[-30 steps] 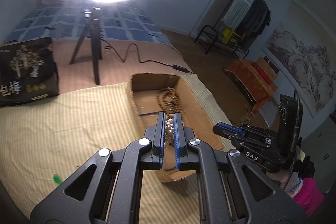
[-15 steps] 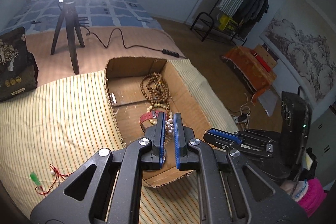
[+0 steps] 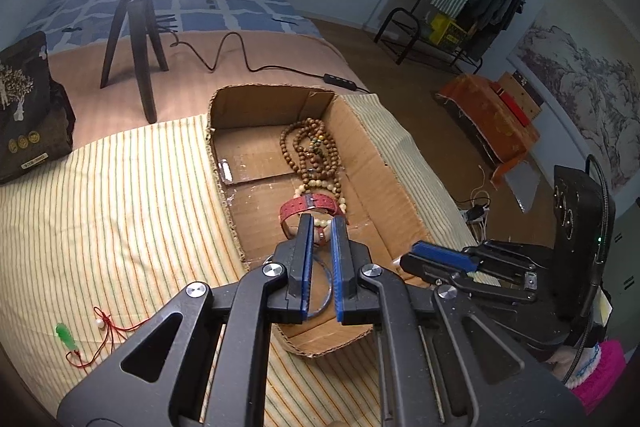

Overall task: Organize jewelry
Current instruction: 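Open the left tool to drop the pearl necklace while the right tool releases the pearl bead, then move the left tool to the green jade pendant while the right tool moves to the red cord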

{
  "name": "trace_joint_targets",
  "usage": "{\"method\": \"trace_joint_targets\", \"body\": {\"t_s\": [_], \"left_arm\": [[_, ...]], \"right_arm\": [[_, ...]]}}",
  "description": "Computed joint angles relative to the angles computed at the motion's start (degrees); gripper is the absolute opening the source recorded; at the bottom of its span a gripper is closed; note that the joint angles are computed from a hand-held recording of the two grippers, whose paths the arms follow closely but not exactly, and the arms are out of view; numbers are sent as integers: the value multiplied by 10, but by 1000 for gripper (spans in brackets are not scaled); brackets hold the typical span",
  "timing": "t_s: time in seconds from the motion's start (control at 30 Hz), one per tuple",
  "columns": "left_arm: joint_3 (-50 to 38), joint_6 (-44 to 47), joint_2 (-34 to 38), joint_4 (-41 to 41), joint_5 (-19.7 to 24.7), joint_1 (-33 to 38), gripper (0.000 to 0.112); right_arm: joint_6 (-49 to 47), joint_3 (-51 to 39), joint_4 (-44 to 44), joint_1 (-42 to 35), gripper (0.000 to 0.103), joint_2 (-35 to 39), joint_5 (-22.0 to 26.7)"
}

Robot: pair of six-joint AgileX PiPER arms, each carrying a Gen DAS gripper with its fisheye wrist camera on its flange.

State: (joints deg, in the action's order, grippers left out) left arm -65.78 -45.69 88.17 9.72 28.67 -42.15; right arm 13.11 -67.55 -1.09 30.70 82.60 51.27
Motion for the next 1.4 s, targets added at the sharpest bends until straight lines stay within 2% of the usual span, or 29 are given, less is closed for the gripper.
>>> {"method": "trace_joint_targets", "body": {"t_s": [0.03,0.07,0.13,0.17,0.3,0.4,0.57,0.73,0.87,1.03,1.4], "left_arm": [[2,1,-1,-2,-1,2,18],[5,0,-4,-1,-2,3,21],[10,-4,-9,2,-2,5,22],[12,-2,-13,1,-2,7,22],[21,-4,-24,2,0,12,23],[32,-15,-36,10,-2,12,39],[39,-30,-49,33,8,11,39],[50,-46,-68,57,16,12,52],[61,-44,-89,67,26,19,54],[86,-31,-125,84,44,37,54],[175,97,-243,3,69,169,54]], "right_arm": [[5,-2,-5,2,18,1,1],[10,-3,-10,3,33,2,2],[21,-1,-23,8,55,-2,-3],[23,-1,-25,10,57,-4,-5],[29,-6,-33,15,57,-4,0],[38,-9,-40,20,58,-3,3],[52,-12,-56,31,65,-6,8],[73,-23,-73,43,68,-1,20],[107,-43,-108,65,73,13,41],[125,-65,-130,92,74,27,55],[155,-113,-143,152,74,55,44]]}}
